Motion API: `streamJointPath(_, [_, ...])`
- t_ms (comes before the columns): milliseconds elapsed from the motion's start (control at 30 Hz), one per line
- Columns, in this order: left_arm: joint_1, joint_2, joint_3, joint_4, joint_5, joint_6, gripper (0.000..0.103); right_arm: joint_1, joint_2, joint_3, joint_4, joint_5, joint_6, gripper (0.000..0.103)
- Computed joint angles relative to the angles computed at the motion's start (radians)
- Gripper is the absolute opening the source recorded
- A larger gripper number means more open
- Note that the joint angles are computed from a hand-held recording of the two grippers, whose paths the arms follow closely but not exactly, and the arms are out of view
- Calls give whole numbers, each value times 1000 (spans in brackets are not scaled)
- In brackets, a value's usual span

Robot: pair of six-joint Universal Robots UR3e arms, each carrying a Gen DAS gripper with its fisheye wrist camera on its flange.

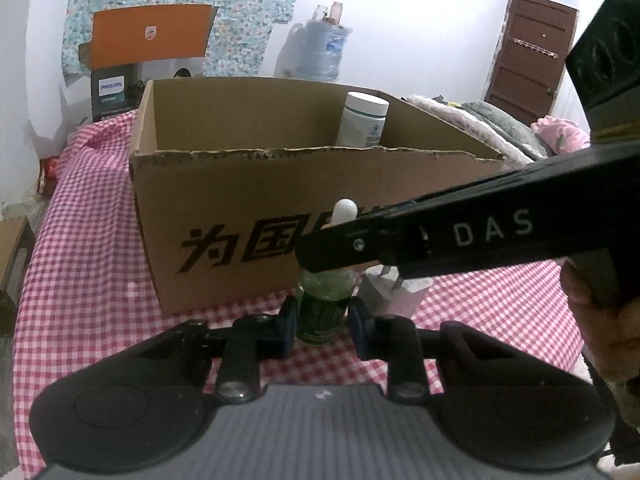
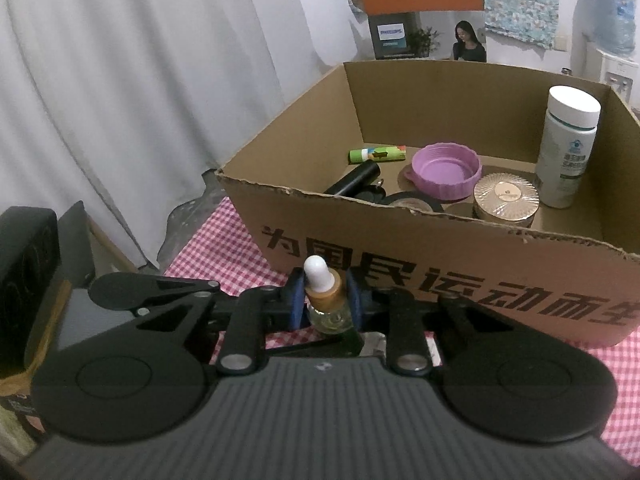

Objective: Organize rigid objects
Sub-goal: 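Close the right gripper around the amber dropper bottle, then lift the dropper bottle with the right gripper and lower it into the box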

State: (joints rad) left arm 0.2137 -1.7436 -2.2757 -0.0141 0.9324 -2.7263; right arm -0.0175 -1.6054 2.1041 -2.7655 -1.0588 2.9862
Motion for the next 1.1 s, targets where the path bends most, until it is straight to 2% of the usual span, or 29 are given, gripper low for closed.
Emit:
streamJointPath(200, [26,77,-38,-51,1,17,26,-25,-4,-7,48,63,-17,21])
streamJointPath(367, [-14,48,8,-71,63,8,32,-27,-3,-14,61,71,-24,21])
streamJointPath(600, [-42,-9,44,-42,85,-21,35,-36,-5,-24,89,86,-29,22])
streamJointPath(1100, [-70,79,8,-66,143,-24,34,-43,-43,-19,132,110,-28,22])
